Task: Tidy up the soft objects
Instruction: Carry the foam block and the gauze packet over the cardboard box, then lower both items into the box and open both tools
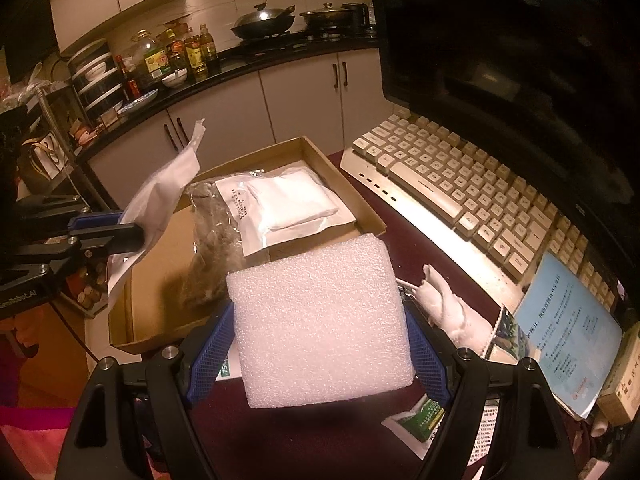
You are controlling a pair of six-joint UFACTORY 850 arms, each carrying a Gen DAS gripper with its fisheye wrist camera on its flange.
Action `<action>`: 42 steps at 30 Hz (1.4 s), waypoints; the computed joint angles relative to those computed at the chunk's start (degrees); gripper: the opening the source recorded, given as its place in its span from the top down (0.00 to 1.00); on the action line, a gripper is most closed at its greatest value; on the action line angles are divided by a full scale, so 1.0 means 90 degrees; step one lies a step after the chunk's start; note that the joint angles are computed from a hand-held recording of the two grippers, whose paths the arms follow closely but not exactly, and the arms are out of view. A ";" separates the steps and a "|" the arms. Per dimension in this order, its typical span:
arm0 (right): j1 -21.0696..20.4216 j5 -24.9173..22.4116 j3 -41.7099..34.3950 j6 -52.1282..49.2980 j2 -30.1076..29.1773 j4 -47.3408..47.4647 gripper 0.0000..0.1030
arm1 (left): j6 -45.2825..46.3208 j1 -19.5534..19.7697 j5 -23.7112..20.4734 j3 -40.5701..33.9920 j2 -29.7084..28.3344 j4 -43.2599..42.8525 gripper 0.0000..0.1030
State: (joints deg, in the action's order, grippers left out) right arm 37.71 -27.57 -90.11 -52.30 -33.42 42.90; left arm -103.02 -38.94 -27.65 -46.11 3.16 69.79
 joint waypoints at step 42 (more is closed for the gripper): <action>0.0420 -0.1212 -0.3050 0.0477 -0.2257 -0.0256 0.17 | 0.0658 0.0661 -0.0089 0.0553 -0.0248 -0.1499 0.88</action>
